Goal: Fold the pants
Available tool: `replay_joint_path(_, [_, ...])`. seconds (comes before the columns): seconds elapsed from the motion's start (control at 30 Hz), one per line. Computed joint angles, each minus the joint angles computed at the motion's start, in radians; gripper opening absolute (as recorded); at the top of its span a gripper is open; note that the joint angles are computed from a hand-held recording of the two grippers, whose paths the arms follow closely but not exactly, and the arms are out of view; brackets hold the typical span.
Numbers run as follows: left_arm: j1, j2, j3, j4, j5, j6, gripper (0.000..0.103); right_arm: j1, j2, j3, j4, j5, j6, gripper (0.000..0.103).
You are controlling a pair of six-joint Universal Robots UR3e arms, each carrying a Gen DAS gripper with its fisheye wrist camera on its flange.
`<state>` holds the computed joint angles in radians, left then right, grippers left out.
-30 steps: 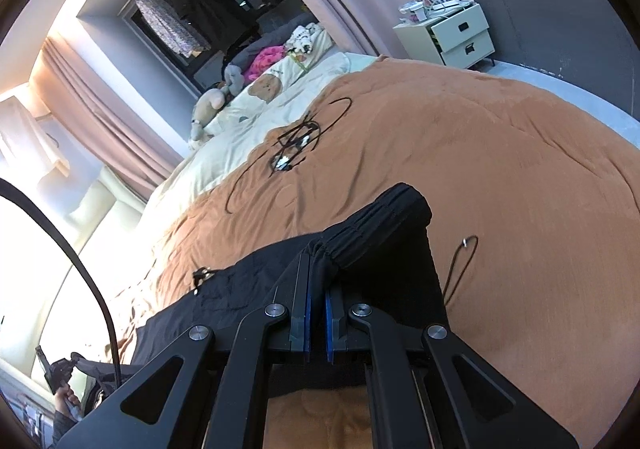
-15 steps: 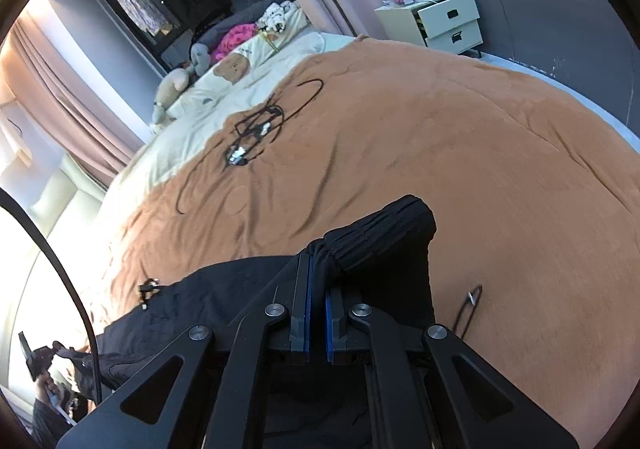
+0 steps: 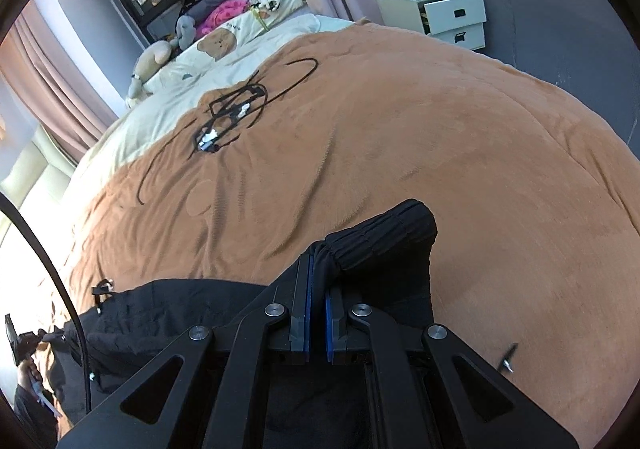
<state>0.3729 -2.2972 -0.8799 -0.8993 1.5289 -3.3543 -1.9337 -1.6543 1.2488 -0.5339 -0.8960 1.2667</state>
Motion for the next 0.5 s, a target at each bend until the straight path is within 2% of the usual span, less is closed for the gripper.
replay_joint_path(0.33, [-0.025,-0.192,0.278,-0.112,0.034,-0.023,0.006,0.098,-0.111,0.152,-0.180,0.074,0.107,0.001])
replay_joint_path(0.43, [-0.028,-0.255,0.405,-0.209,0.022,-0.017,0.014,0.133,-0.120,0.168,-0.228,0.061,0.149,0.003])
replay_joint_path(0.47, [-0.029,-0.263,0.429,-0.235,0.023,-0.008,0.021,0.144,-0.101,0.148,-0.221,0.050,0.161,0.008])
replay_joint_path(0.5, [-0.024,-0.250,0.412,-0.230,0.010,-0.001,0.036,0.149,-0.066,0.111,-0.182,0.033,0.155,0.012])
